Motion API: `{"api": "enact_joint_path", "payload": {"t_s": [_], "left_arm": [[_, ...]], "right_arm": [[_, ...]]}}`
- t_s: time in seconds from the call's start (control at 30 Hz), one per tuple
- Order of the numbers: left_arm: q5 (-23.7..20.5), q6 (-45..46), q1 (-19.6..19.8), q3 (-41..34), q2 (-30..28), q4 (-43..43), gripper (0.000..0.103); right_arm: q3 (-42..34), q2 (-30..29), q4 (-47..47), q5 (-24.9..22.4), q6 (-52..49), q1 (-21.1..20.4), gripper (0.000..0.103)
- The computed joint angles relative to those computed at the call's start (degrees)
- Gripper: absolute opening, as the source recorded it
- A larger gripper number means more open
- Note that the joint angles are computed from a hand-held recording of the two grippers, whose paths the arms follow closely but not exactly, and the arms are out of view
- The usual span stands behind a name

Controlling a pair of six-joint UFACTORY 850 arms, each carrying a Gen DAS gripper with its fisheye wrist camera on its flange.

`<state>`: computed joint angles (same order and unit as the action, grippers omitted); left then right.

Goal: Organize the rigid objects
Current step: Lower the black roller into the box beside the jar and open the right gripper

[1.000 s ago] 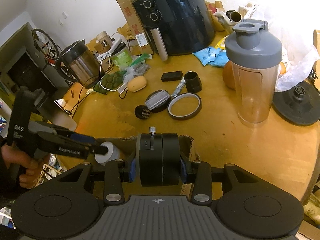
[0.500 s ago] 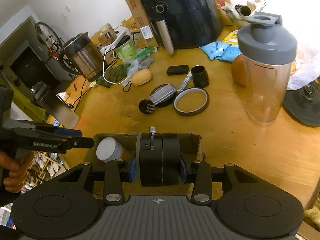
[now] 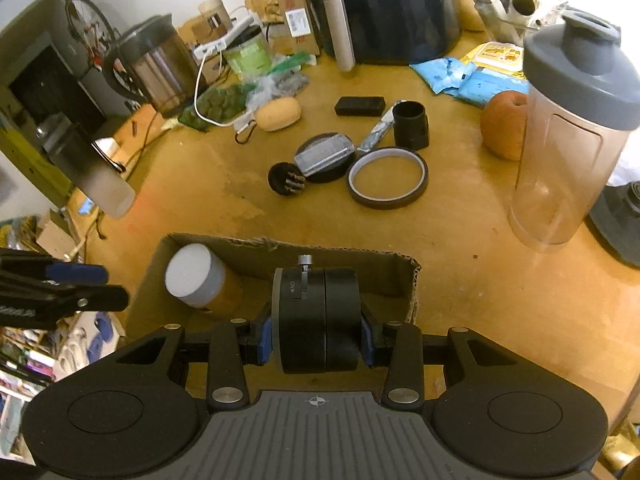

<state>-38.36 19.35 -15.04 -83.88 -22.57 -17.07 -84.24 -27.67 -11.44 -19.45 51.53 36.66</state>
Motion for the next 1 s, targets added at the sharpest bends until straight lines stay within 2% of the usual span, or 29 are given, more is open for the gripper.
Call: {"api": "enact_joint_path", "payload": {"t_s": [0.2, 0.37, 0.53, 0.73, 0.93, 1.0], "left_arm": [[0.6, -2.1, 0.2, 1.0, 0.8, 1.0, 0.054], [0.9, -3.1, 0.3, 1.2, 1.0, 1.3, 0.054], [1.0, -3.1, -0.1, 1.2, 1.0, 1.4, 0.054], [1.0, -1.9, -0.7, 1.1, 0.9, 1.1, 0.054], [1.3, -1.2, -1.5, 1.3, 1.3, 0.8, 0.054], [1.3, -1.2, -1.7, 1.4, 1.4, 0.8, 0.054]], "right_arm": [[-4.2, -3.1, -2.1, -4.5, -0.1, 0.2, 0.043], [-5.4, -3.7, -9.0, -6.0, 6.2, 0.6, 0.045], [-3.5, -2.1, -11.8, -3.8, 9.9, 0.6, 0.063], [-1.3, -0.2, -13.8, -3.5, 13.0, 0.7, 0.084], [1.1, 1.4, -13.0, -4.5, 14.7, 0.5, 0.098], [2.1, 2.1, -13.3, -4.1, 15.6, 0.6, 0.098]]}}
